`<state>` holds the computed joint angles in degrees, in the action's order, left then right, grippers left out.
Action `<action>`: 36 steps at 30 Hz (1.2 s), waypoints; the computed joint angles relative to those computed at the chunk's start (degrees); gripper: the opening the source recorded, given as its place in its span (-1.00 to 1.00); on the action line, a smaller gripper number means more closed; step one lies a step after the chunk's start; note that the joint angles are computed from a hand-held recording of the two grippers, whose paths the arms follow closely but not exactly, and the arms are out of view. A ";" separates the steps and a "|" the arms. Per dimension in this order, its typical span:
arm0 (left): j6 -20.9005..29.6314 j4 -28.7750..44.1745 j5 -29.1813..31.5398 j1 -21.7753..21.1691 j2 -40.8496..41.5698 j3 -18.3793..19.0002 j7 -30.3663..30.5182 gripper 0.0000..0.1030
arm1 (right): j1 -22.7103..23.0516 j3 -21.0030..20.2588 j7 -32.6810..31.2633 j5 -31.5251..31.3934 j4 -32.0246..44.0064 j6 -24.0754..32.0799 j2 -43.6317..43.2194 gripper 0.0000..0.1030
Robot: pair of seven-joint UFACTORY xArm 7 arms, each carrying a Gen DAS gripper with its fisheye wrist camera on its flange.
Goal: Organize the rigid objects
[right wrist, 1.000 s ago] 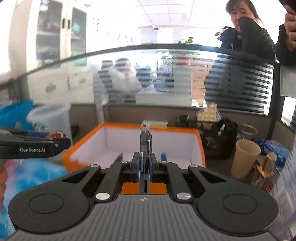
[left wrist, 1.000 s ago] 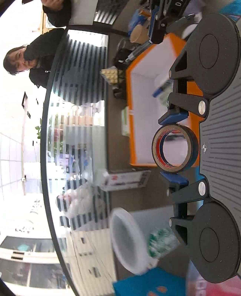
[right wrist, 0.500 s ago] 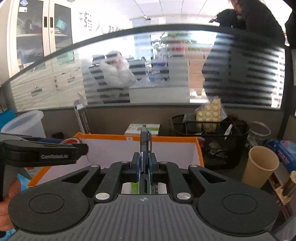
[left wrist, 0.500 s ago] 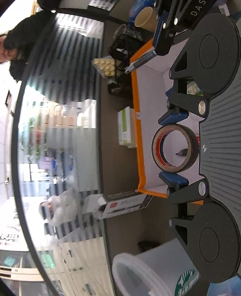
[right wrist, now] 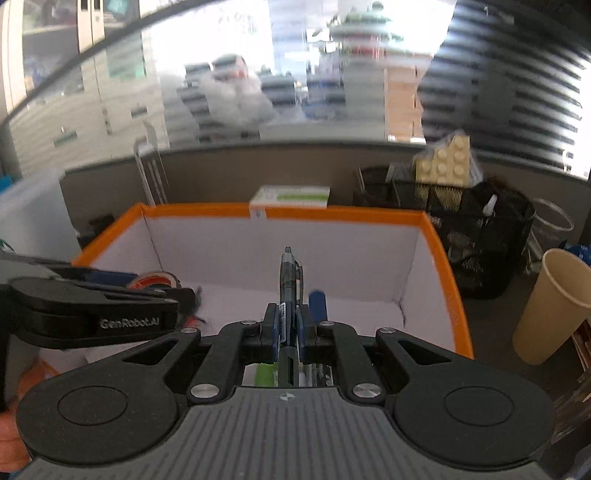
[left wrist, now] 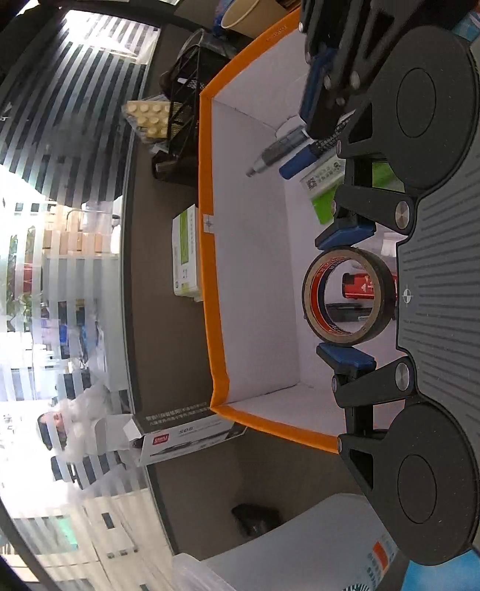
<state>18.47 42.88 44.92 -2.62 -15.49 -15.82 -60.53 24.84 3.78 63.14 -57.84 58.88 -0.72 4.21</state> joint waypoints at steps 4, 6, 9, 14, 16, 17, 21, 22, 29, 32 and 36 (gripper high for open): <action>2.15 0.41 -8.69 -3.63 1.05 2.86 7.61 0.04 | -1.51 3.02 -13.13 13.59 -0.99 1.67 0.75 -0.82; 2.28 0.09 -13.24 -4.66 1.52 4.02 10.40 0.05 | -1.90 4.35 -20.12 20.48 -1.29 2.74 0.91 -0.82; 2.69 0.11 -13.20 -4.00 1.47 3.42 10.20 0.05 | -0.45 3.51 -23.02 23.33 -1.27 3.87 1.08 -0.82; 2.96 0.56 -13.67 -3.65 1.81 3.20 10.51 0.05 | 0.59 3.36 -27.48 28.42 -0.71 5.41 1.77 -0.81; 2.92 0.74 -13.88 -3.58 2.04 3.23 10.61 0.06 | 2.15 1.74 -24.28 24.85 -0.17 6.35 1.73 -0.79; 2.84 0.66 -13.53 -3.42 1.90 3.09 10.30 0.15 | 2.16 1.81 -24.23 24.59 -0.14 6.65 1.61 -0.76; 2.02 -0.27 -13.23 -3.59 0.80 2.78 11.04 0.35 | 2.82 0.73 -17.68 17.63 -0.17 7.00 0.63 -0.56; 2.20 -0.48 -13.25 -3.63 0.43 2.53 11.13 0.38 | 2.69 0.71 -15.97 15.89 -0.33 7.02 0.17 -0.55; 3.79 -4.09 -14.16 -1.58 -8.11 -1.09 10.30 0.87 | -1.43 3.34 1.98 -2.37 -2.53 7.15 -6.24 -0.16; 3.52 -7.26 -6.89 3.80 -16.15 -6.20 3.65 1.00 | -4.81 6.53 13.79 -13.78 -3.84 7.96 -10.54 0.40; 4.32 -12.00 -8.03 4.47 -26.79 -6.99 3.16 1.00 | -8.12 11.12 26.87 -26.29 -6.19 9.83 -16.56 0.79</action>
